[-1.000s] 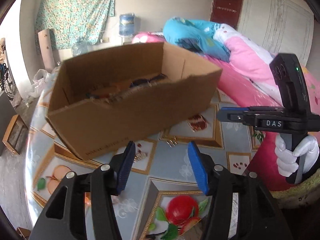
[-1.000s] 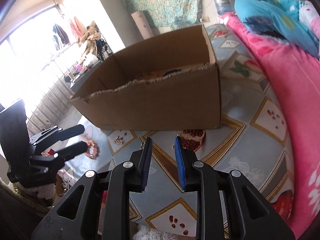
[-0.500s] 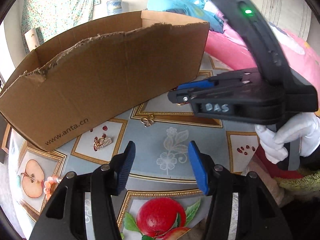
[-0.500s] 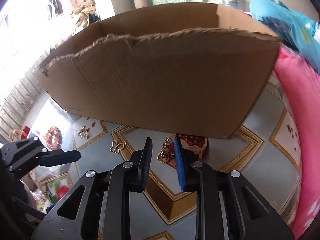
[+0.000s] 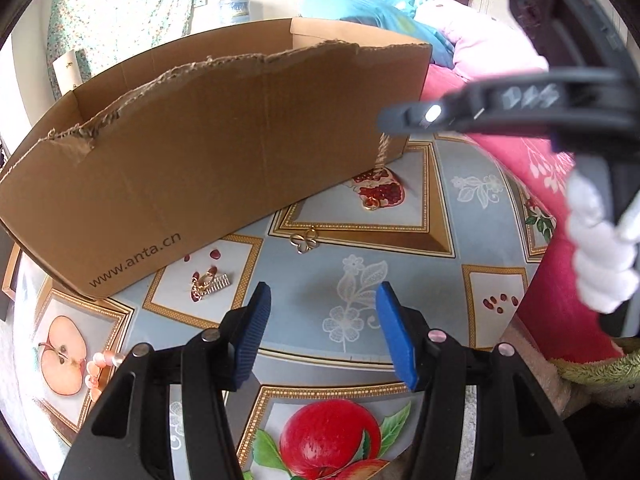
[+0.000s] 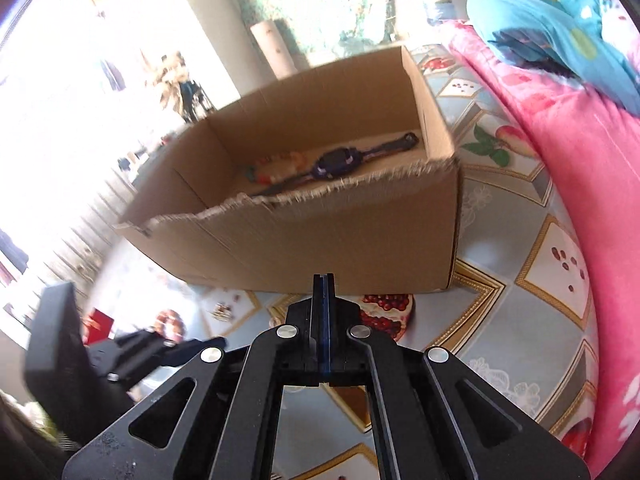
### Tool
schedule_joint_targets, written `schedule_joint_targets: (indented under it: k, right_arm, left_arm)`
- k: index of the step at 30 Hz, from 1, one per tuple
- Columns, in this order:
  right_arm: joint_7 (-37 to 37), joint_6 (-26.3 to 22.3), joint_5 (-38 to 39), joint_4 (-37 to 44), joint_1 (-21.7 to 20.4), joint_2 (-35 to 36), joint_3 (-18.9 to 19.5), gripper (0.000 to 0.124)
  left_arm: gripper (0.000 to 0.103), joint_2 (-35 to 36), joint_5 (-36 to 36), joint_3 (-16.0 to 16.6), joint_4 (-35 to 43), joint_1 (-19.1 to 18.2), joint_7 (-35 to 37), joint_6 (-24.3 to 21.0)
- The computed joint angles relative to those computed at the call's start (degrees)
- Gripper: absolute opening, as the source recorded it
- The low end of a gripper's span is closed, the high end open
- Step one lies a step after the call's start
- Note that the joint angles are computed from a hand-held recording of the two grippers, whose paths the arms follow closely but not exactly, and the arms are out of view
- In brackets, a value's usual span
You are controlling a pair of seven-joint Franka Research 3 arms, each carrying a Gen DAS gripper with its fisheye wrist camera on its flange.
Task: Organize jewelry
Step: 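Move both grippers back to the gold charms beside the pomegranate print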
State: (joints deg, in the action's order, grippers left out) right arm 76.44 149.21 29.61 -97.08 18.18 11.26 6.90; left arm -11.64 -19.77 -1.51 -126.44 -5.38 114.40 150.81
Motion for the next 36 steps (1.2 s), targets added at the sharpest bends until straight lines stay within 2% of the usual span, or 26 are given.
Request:
schedule_joint_targets:
  k: [3, 10, 14, 17, 20, 27, 31, 34, 36]
  right_arm:
    - [-2.13, 0.66, 3.97, -1.54, -0.63, -1.85, 0.62, 0.0]
    - [-0.49, 0.13, 3.79, -2.16, -0.01, -1.92, 0.02, 0.0]
    - [1.02, -0.4, 2.25, -3.57, -0.02, -2.49, -0.36, 0.0]
    - [2.09, 0.26, 2.02, -4.68, 0.03, -2.82, -0.45, 0.0]
    - [1.75, 1.37, 2.9, -6.46, -0.13, -3.53, -0.38, 0.0]
    - [-0.27, 1.73, 5.87, -8.3, -0.69, -4.45, -0.35, 0.0]
    - [-1.59, 1.4, 7.41, -8.23, -1.05, -4.15, -0.43, 0.0]
    - [-2.35, 1.36, 8.6, -8.47, -1.3, -4.15, -0.45, 0.0]
    - [-2.79, 1.45, 9.27, -8.8, -1.4, -4.31, -0.45, 0.0]
  left_arm:
    - [0.053, -0.5, 0.25, 0.08, -0.38, 0.04, 0.37, 0.24]
    - [0.053, -0.75, -0.31, 0.07, -1.01, -1.14, 0.39, 2.32]
    - [0.041, 1.52, -4.38, 0.62, 1.28, -2.82, 5.22, 4.12]
    - [0.032, 4.23, -5.19, -0.45, 3.94, -2.76, 7.38, 4.96]
    - [0.028, 6.93, -5.38, -1.9, 6.91, -1.99, 8.35, 4.16]
    - [0.018, 10.51, 3.69, -5.23, 9.98, 0.37, 0.79, 2.44]
    - [0.016, 10.75, 5.62, -5.94, 9.79, 0.79, -0.88, 3.64]
    - [0.01, 11.42, 6.68, -6.3, 10.4, 0.87, -1.79, 4.0]
    - [0.01, 11.86, 7.07, -6.52, 10.82, 0.95, -1.85, 4.15]
